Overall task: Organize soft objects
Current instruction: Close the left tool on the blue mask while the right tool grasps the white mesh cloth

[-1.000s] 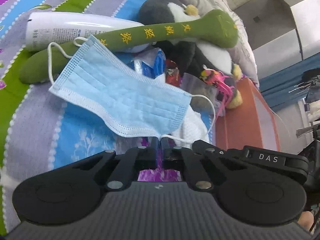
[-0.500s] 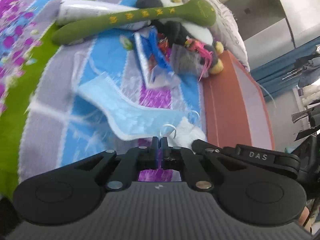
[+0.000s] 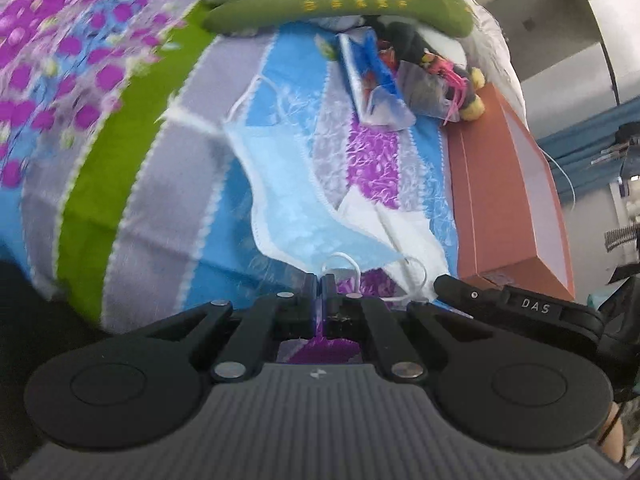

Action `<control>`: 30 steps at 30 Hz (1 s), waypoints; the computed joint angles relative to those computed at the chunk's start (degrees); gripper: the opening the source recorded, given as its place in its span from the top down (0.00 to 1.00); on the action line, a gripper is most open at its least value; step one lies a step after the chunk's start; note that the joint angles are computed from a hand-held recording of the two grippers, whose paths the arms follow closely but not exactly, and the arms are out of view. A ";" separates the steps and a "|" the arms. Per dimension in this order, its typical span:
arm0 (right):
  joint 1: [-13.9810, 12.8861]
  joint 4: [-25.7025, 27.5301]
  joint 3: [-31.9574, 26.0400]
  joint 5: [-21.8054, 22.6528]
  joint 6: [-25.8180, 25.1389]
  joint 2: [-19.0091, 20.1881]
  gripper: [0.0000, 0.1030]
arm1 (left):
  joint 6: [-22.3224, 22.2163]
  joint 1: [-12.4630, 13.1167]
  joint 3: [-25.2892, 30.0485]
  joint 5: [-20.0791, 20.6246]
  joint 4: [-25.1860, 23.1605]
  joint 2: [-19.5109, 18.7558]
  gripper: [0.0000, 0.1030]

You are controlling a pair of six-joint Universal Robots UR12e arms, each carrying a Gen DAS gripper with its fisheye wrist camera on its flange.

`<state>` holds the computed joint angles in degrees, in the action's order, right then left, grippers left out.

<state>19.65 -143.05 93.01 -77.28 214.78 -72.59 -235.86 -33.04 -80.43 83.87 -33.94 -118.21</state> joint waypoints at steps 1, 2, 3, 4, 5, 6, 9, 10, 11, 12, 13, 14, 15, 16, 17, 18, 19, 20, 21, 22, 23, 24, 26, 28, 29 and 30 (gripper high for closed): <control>0.14 0.45 0.03 -0.51 -0.44 -0.10 0.89 | -0.09 -0.12 -0.39 0.54 -0.21 0.27 0.97; 0.18 0.86 0.03 -0.74 -0.78 -0.14 0.89 | -0.08 -0.23 -0.54 0.85 -0.65 0.43 0.97; 0.16 1.34 0.00 -0.76 -1.07 -0.17 0.89 | -0.32 -0.26 -0.85 0.71 -0.61 0.62 0.97; 0.15 1.89 -0.02 -0.73 -1.36 -0.25 0.88 | -0.89 -0.25 -1.19 0.31 -0.04 0.74 0.97; 0.10 2.32 -0.05 -0.68 -1.60 -0.31 0.87 | -1.36 -0.24 -1.37 -0.08 0.41 0.78 0.96; 0.08 2.52 0.01 -0.73 -1.76 -0.43 0.84 | -1.72 -0.25 -1.48 -0.32 0.69 0.79 0.95; 0.22 2.42 0.15 -2.03 -2.79 -0.84 0.62 | -3.01 -0.21 -1.52 -0.70 0.86 0.79 0.60; 0.31 2.27 0.16 -2.76 -3.15 -0.95 0.57 | -3.74 -0.23 -1.64 -0.53 1.25 0.82 0.54; 0.36 2.07 0.15 -3.33 -3.56 -1.03 0.55 | -4.17 -0.31 -1.73 -0.05 1.81 0.83 0.51; 0.37 1.70 0.19 -3.71 -4.15 -1.09 0.54 | -4.01 -0.35 -1.56 0.12 1.86 0.75 0.49; 0.39 1.34 0.19 -4.04 -4.92 -1.08 0.52 | -3.68 -0.40 -1.28 0.34 1.47 0.62 0.46; 0.46 1.14 0.12 -4.47 -5.86 -1.01 0.52 | -3.40 -0.49 -0.88 0.91 0.67 0.47 0.39; 0.57 1.26 -0.14 -4.96 -6.99 -0.81 0.52 | -3.17 -0.60 -0.39 1.75 -0.36 0.25 0.35; 0.67 1.63 -0.48 -5.28 -8.02 -0.58 0.52 | -3.06 -0.68 0.23 2.57 -1.75 -0.04 0.34; 0.77 2.00 -0.83 -5.50 -8.98 -0.34 0.52 | -2.89 -0.69 0.91 2.96 -3.36 -0.36 0.32; 0.88 2.05 -1.10 -5.61 -9.96 -0.10 0.52 | -2.55 -0.64 1.54 2.95 -4.44 -0.77 0.31; 0.98 1.80 -1.27 -5.66 -11.00 0.12 0.52 | -2.38 -0.53 1.79 2.76 -4.81 -1.06 0.31; 1.07 1.64 -1.40 -5.76 -11.81 0.30 0.52 | -2.23 -0.44 2.21 2.50 -5.25 -1.46 0.30; 1.20 1.60 -1.61 -6.06 -12.71 0.57 0.52 | -2.17 -0.34 2.72 2.21 -5.85 -1.95 0.30; 1.40 1.65 -1.87 -6.56 -13.55 0.86 0.52 | -2.24 -0.30 3.16 2.18 -6.38 -2.35 0.30; 1.55 1.56 -2.07 -7.00 -14.46 1.16 0.52 | -2.33 -0.31 3.63 2.43 -6.86 -2.81 0.30; 1.64 1.07 -2.15 -7.19 -15.61 1.49 0.52 | -2.35 -0.34 4.14 2.83 -7.38 -3.26 0.30; 1.83 0.76 -2.43 -7.68 -17.48 2.11 0.52 | -2.85 -0.40 5.01 3.65 -7.81 -4.11 0.30; 2.01 0.88 -2.79 -8.40 -19.25 2.78 0.52 | -2.57 -0.41 5.65 3.92 -6.85 -4.95 0.30; 2.07 1.08 -2.96 -8.55 -19.89 3.06 0.52 | -2.46 -0.45 6.17 4.23 -7.15 -5.34 0.31; 2.06 1.31 -3.10 -8.46 -20.51 3.35 0.52 | -2.16 -0.49 6.59 4.51 -7.14 -5.70 0.31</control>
<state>21.71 -141.74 89.91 -85.74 194.27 -69.24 -238.02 -33.53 -73.84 88.38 -41.08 -123.91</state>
